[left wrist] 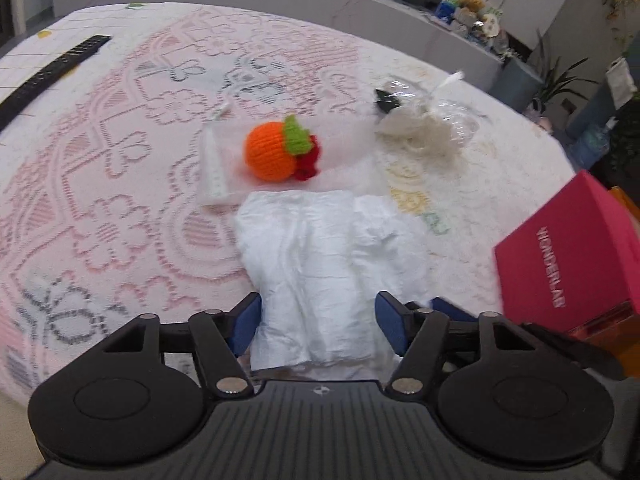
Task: Organize soft objects
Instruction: 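Grasp the white cloth with the left gripper and lift it, then grasp the orange crocheted fruit with the right gripper while the left holds the white cloth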
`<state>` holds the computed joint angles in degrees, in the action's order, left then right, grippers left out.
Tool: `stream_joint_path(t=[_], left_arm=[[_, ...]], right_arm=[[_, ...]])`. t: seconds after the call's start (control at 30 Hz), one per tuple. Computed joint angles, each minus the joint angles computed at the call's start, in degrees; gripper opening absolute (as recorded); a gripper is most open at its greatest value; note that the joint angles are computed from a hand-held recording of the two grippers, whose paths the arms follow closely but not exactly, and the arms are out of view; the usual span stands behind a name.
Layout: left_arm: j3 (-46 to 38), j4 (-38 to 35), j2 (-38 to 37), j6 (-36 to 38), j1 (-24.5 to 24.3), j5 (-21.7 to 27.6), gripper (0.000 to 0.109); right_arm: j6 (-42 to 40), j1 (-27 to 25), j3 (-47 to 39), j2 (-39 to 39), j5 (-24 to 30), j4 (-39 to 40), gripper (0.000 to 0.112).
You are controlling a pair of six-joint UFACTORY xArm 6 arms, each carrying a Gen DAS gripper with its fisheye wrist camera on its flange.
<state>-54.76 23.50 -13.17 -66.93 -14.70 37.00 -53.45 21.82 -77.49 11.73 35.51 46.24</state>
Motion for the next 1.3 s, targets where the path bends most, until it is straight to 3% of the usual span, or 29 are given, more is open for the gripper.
stream_joint_path(t=[0.13,0.23,0.3,0.37,0.4,0.43,0.47,0.63,0.8,1.0,1.1,1.17,1.3], left_arm=[[-1.0,-3.8,2.3,2.4,0.4,-4.9,0.072],[-2.8,-3.3,4.5,2.0,0.1,-4.4,0.08],[-3.5,-2.2,5.0,2.5,-0.4,-3.8,0.079],[-4.0,1.1,5.3,1.6,-1.0,-2.3,0.07],[-4.2,1.9,5.3,1.4,-1.1,-1.7,0.061],[-4.6,2.9,5.4,0.9,-1.2,-0.5,0.04],[-5.7,3.8,6.0,1.2,-1.6,2.3,0.033],[-6.0,9.3,5.7,1.0,-3.1,4.0,0.017],[-3.8,16.0,2.4,-4.3,-3.6,1.7,0.015],[-1.1,29.0,-3.3,-15.7,-4.1,4.3,0.014],[-1.0,33.3,-5.2,-18.7,-3.7,7.5,0.014],[-1.9,34.9,-5.3,-18.2,-4.1,12.5,0.014],[-1.9,32.4,-5.9,-16.7,-1.6,14.9,0.014]], right_arm=[[-0.7,-0.4,-0.3,0.3,0.8,1.1,0.017],[-1.7,-0.5,-0.2,0.2,1.1,1.5,0.016],[-2.4,-0.6,-0.1,0.0,1.1,1.7,0.016],[-2.9,-0.5,0.2,-0.1,0.9,1.9,0.016],[-2.9,-0.5,0.3,-0.2,0.8,1.8,0.016],[-3.3,-0.4,0.6,-0.4,0.6,1.8,0.017],[-3.9,-0.2,1.0,-0.7,0.2,1.8,0.017],[-6.0,0.5,3.2,-2.2,-2.2,2.1,0.017],[-5.2,0.3,3.4,-3.3,-2.3,1.7,0.017],[-3.5,0.6,2.7,-4.8,-2.0,2.1,0.018],[-3.9,1.7,1.4,-4.7,-2.4,2.7,0.018],[-4.9,2.7,0.1,-4.1,-2.9,2.9,0.019],[-5.8,5.3,-3.4,-1.4,-3.9,1.7,0.022]])
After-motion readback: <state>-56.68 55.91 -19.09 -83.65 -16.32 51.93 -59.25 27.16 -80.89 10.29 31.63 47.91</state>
